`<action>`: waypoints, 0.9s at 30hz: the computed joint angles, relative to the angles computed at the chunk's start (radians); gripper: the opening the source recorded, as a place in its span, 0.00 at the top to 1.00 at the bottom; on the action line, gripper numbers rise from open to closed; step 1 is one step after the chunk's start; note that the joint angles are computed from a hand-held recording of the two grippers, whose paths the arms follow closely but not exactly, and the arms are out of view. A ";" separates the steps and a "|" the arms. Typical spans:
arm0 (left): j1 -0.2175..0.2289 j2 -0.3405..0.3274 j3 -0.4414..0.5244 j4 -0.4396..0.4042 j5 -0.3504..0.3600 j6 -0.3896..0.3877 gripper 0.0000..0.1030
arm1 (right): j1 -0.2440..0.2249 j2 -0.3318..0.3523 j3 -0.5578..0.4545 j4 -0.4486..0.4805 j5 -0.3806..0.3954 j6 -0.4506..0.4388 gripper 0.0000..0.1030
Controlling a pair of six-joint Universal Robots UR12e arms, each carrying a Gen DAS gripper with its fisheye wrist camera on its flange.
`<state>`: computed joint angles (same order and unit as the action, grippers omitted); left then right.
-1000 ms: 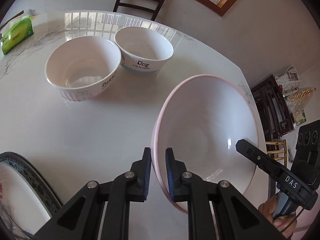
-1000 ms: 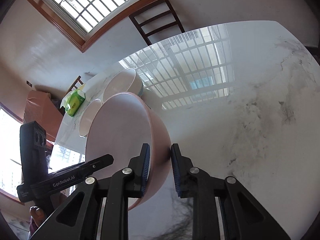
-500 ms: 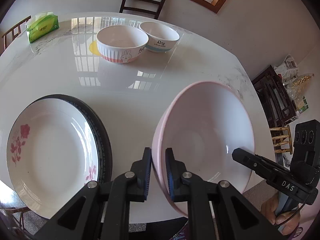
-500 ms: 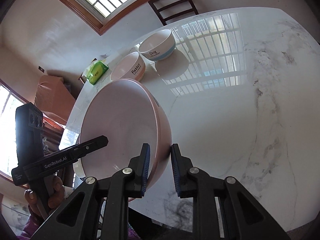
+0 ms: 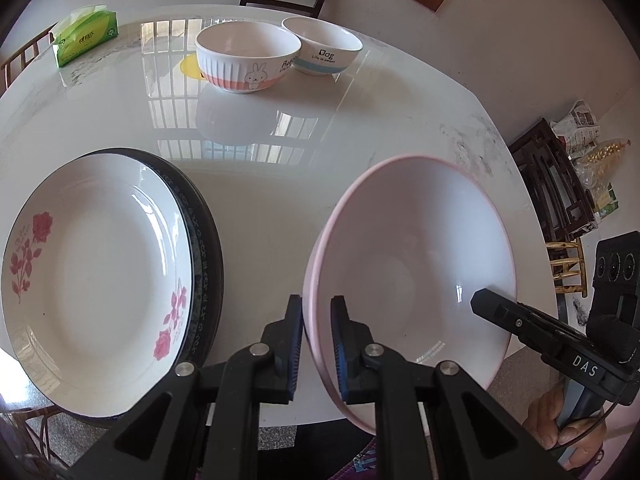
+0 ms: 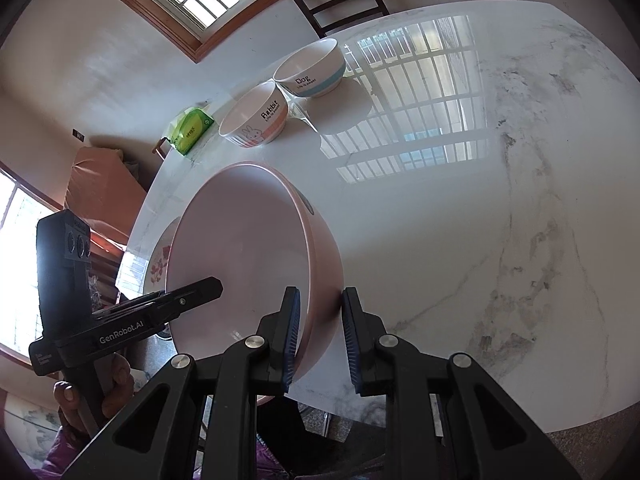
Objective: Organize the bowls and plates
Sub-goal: 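Carry the pink bowl beside the plate stack and lower it onto the table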
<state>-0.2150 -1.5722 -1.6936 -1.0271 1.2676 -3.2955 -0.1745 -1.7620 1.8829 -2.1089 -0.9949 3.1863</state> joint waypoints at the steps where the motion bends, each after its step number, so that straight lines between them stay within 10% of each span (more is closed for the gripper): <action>1: -0.002 -0.002 0.004 0.000 0.005 -0.002 0.86 | -0.001 0.001 0.001 0.001 0.002 0.001 0.80; 27: -0.020 0.026 -0.019 0.071 0.127 0.052 0.82 | 0.007 0.019 0.001 -0.004 0.059 -0.003 0.77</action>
<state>-0.2351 -1.5457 -1.7127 -0.9557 1.3941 -3.2432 -0.1672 -1.7434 1.8840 -2.1129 -0.9359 3.1830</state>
